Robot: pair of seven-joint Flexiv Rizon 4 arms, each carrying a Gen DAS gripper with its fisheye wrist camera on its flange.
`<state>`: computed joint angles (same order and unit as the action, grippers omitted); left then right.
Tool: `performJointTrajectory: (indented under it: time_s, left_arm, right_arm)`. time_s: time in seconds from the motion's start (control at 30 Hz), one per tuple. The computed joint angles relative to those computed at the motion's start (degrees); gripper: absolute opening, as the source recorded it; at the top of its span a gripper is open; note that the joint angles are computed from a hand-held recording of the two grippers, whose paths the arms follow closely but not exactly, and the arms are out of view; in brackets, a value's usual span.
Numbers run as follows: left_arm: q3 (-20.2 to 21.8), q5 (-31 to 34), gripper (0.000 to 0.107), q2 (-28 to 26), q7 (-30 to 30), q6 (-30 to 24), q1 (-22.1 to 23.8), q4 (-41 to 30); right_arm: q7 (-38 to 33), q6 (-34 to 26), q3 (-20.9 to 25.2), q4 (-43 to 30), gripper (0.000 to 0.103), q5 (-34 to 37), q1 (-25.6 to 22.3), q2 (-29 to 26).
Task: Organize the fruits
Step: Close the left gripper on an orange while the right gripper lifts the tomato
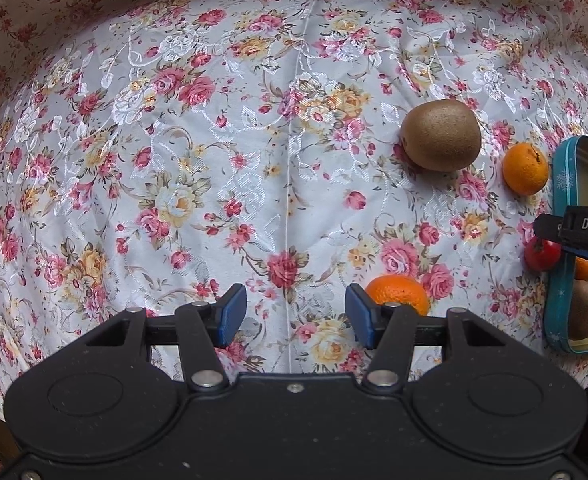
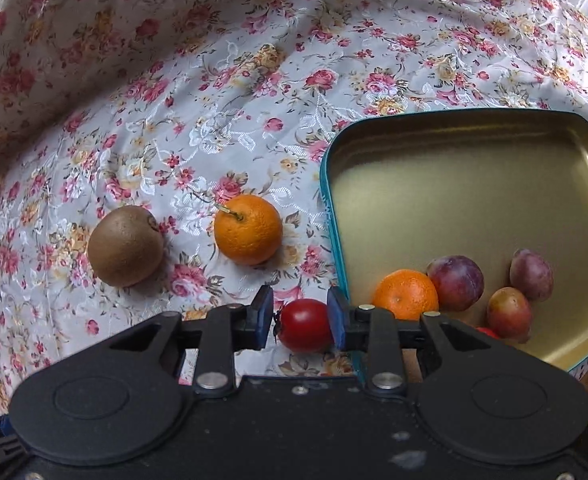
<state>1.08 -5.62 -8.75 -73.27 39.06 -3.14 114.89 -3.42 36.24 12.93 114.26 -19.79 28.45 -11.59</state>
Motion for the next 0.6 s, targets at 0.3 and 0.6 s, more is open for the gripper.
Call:
performJointTrajectory:
  time_s: [0.3,0.6]
  left_arm:
    - [-0.05,-0.93,0.060,-0.12,-0.25,-0.33,0.15,-0.11]
    - [-0.09,-1.71,0.060,-0.41,-0.34,-1.05,0.38,-0.34]
  right_arm:
    - [-6.59,-8.23,0.51,-4.81,0.034,-0.87,2.39,-3.49]
    - [-10.95,-14.88,0.24,-7.83,0.031,-4.17,5.36,-6.06]
